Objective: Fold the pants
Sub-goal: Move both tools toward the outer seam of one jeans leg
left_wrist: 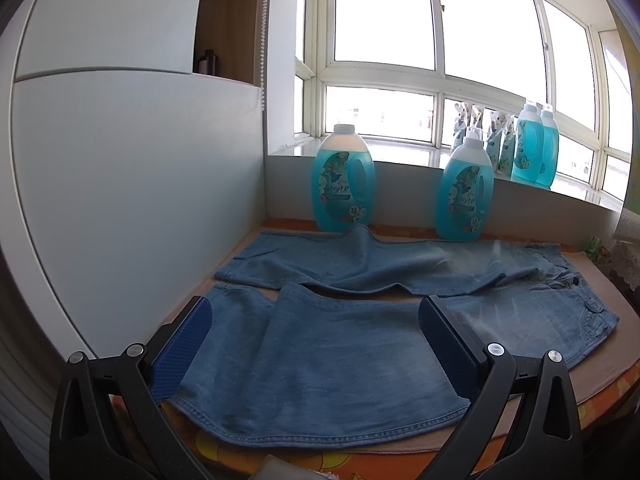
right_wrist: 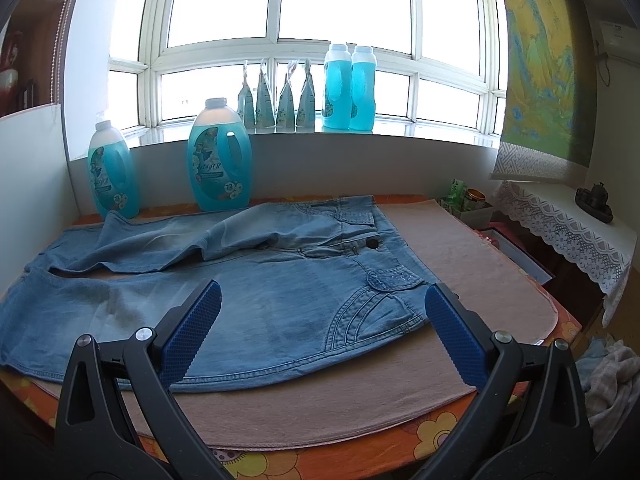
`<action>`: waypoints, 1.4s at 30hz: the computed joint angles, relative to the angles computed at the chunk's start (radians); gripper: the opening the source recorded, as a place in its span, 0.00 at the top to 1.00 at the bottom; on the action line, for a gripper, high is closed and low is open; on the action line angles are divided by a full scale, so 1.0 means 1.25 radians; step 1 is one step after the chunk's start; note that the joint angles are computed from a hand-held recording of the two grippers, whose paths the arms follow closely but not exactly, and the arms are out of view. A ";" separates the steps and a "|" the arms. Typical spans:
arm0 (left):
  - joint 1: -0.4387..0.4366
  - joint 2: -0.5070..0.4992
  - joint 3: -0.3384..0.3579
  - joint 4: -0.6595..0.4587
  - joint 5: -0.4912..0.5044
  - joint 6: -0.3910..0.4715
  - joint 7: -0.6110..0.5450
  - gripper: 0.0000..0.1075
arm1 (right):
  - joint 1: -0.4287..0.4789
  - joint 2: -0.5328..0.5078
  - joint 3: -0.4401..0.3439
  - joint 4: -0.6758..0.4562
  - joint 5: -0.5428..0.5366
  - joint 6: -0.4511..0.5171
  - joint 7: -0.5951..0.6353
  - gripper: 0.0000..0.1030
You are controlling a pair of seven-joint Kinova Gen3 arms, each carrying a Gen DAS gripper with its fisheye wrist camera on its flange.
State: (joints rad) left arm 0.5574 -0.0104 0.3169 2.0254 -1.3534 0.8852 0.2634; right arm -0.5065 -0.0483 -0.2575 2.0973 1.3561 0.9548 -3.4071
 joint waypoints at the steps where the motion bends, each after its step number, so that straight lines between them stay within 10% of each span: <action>1: -0.001 -0.001 -0.002 0.001 0.002 -0.004 -0.003 0.05 | 0.001 0.002 -0.001 0.000 0.004 -0.003 0.000 0.00; 6: -0.017 -0.017 -0.009 0.021 0.020 -0.026 -0.001 0.05 | 0.089 0.003 -0.062 -0.005 0.025 -0.065 0.006 0.00; 18: -0.066 -0.065 0.004 0.089 0.021 -0.017 0.006 0.05 | -0.045 0.032 0.186 -0.103 -0.074 -0.375 0.285 0.00; 29: -0.140 -0.069 -0.024 0.112 0.061 -0.094 -0.042 0.21 | 0.311 0.216 -0.202 -0.341 -0.236 -0.430 0.643 0.00; 42: -0.195 -0.019 -0.076 0.104 0.090 -0.174 -0.085 0.40 | 0.392 0.618 -0.635 -0.818 -0.246 -0.183 1.066 0.03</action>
